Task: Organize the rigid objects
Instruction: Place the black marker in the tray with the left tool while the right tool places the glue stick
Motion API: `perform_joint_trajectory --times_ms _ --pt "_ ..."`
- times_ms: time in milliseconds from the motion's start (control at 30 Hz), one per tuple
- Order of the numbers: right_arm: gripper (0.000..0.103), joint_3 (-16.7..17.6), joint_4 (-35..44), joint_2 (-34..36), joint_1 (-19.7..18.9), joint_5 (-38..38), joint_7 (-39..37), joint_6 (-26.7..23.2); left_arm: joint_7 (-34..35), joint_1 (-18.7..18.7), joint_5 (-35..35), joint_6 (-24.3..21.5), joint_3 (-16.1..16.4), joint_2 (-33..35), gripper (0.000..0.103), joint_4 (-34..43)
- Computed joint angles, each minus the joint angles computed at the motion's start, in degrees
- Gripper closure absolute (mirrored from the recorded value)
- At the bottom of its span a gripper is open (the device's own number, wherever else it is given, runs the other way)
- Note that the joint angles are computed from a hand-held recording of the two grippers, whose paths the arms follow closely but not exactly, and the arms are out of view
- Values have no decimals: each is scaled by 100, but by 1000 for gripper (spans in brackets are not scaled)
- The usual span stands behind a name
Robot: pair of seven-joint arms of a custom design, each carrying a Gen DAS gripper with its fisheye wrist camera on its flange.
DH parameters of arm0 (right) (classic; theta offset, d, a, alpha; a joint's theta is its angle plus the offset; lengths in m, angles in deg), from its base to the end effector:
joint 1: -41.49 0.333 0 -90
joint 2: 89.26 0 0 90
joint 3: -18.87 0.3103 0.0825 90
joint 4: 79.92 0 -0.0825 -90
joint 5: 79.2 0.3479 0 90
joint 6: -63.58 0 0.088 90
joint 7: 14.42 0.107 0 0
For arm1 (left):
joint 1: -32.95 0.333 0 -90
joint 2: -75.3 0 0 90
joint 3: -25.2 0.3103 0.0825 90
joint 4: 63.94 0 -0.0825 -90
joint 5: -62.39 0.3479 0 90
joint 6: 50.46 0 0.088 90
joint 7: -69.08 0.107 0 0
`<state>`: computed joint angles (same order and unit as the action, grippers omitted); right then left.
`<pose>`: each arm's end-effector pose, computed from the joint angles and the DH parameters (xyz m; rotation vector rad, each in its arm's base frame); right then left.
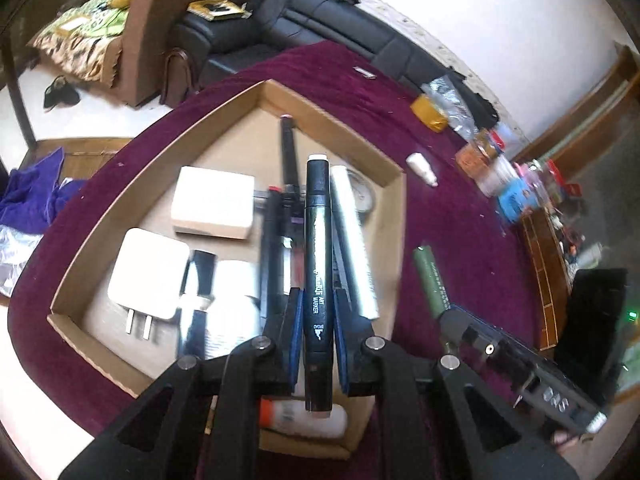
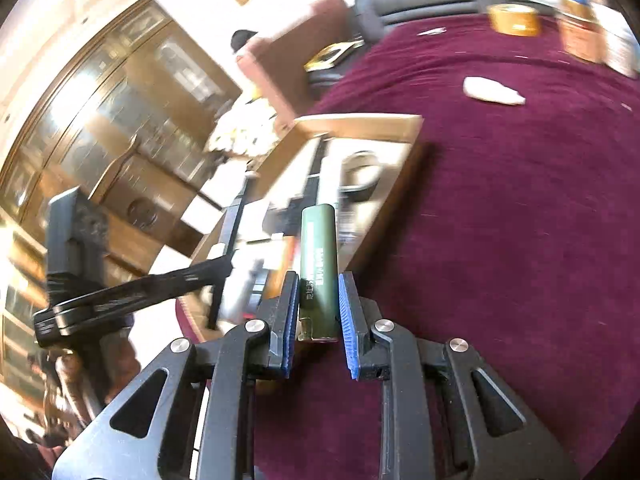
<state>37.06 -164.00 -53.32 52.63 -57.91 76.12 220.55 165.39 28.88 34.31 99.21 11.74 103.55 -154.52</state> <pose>0.6624 0.2912 0.4117 -1.7517 1.6082 0.0397 0.6712 -0.1703 0.4290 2.0791 -2.0755 1.0608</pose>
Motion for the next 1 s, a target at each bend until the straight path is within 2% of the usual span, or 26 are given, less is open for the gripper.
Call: perform_joint_trajectory --times_ms 100,333,400,533,667,800,867,1000 --pt "83 -334 850 490 416 -450 394 -406 -68 -25 111 -45 70 75 90 68" --pt "83 -777 2424 1381 873 -1102 1081 -1278 -182 -31 408 -488 131 387 90 516" --pt "82 -761 2979 1692 888 -1162 1147 -1605 -199 -23 456 -562 146 409 90 540" --pt "82 -805 3419 1951 957 -1221 1229 -1884 -91 44 401 -547 89 378 90 474" --pt "82 -838 3273 1876 974 -1233 1317 -1782 58 119 250 -534 26 400 90 469" --pt "82 -689 3134 1844 864 -1073 1222 -1626 197 179 98 -549 -28 389 89 449" --pt "78 -522 2961 1778 724 -886 1061 -1523 295 213 -1 -526 -68 353 86 394" --pt "76 -266 2268 1412 443 -539 624 -1047 481 282 -285 -358 -159 228 62 223"
